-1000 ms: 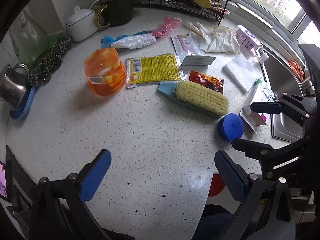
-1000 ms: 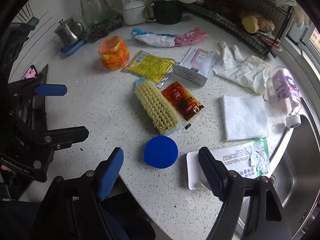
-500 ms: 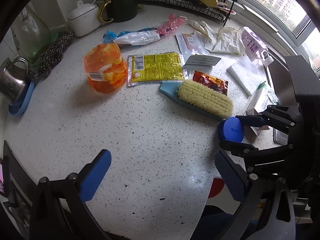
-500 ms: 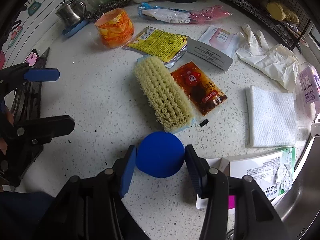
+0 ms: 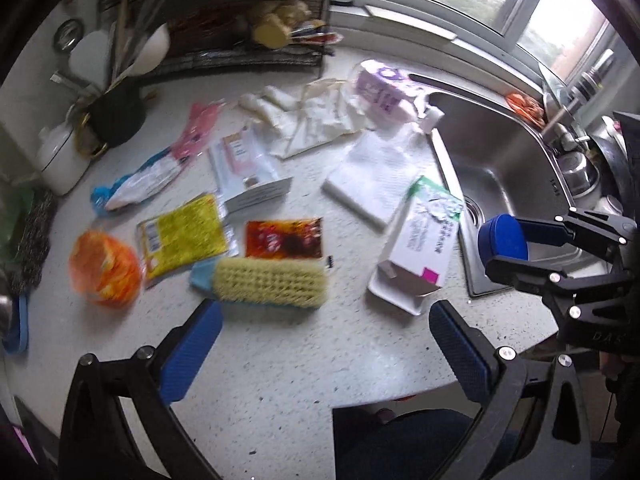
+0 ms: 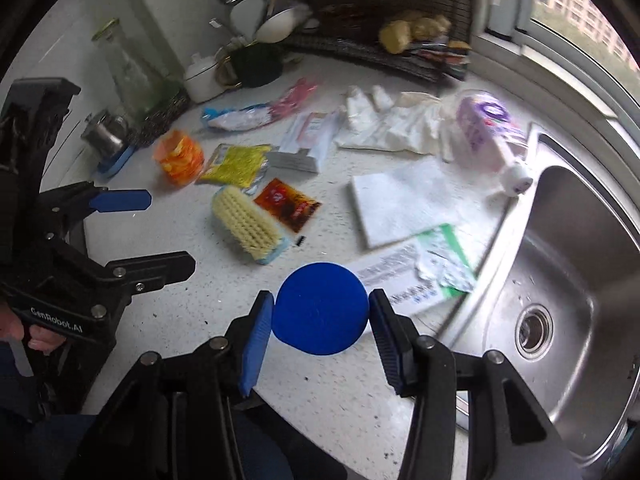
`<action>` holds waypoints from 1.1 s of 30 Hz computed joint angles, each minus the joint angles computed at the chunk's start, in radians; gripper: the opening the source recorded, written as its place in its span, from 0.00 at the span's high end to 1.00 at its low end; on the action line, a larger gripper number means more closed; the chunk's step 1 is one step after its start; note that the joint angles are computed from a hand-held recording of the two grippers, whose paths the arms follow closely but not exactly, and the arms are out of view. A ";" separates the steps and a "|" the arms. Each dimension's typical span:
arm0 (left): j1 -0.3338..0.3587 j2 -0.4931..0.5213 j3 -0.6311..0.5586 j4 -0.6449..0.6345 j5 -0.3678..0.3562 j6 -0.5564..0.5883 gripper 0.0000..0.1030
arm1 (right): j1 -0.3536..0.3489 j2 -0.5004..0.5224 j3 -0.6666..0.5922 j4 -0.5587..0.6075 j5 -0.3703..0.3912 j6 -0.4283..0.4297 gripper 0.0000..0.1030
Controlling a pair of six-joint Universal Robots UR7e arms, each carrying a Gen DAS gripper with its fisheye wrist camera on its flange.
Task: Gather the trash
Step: 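Grasp the white-green medicine box with the left gripper while the right gripper holds the cap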
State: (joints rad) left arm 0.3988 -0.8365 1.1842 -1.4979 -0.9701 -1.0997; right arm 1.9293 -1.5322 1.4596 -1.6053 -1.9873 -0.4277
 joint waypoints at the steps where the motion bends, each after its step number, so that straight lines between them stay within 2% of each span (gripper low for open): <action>1: 0.008 0.026 -0.027 -0.014 -0.007 0.052 0.00 | -0.005 -0.012 0.003 -0.012 -0.011 0.024 0.55; 5: 0.037 0.119 -0.120 -0.049 -0.047 0.223 0.00 | -0.029 -0.031 -0.016 -0.045 -0.051 0.114 0.55; 9: 0.067 0.206 -0.217 -0.033 -0.090 0.332 0.00 | -0.053 -0.068 0.001 -0.079 -0.084 0.182 0.55; 13: 0.087 0.268 -0.275 0.005 -0.127 0.377 0.00 | -0.079 -0.079 -0.011 -0.058 -0.115 0.281 0.55; 16: 0.098 0.300 -0.301 0.034 -0.137 0.387 0.00 | -0.107 -0.088 -0.011 -0.043 -0.108 0.340 0.55; 23: 0.122 0.342 -0.335 0.048 -0.151 0.393 0.02 | -0.136 -0.092 -0.029 0.011 -0.113 0.376 0.55; 25: 0.127 0.348 -0.336 0.043 -0.157 0.396 0.12 | -0.136 -0.096 -0.033 0.016 -0.104 0.375 0.55; 29: 0.113 0.357 -0.344 0.072 -0.134 0.407 0.27 | -0.127 -0.102 -0.030 0.011 -0.115 0.364 0.55; 31: 0.102 0.359 -0.346 0.082 -0.129 0.407 0.45 | -0.124 -0.110 -0.026 0.006 -0.116 0.363 0.55; 33: 0.096 0.362 -0.351 0.099 -0.135 0.393 0.45 | -0.119 -0.119 -0.025 0.006 -0.118 0.363 0.55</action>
State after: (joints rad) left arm 0.4949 -0.4743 0.8329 -1.3985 -1.1047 -0.7067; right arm 1.8099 -1.6512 1.4348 -1.5996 -2.1052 -0.0645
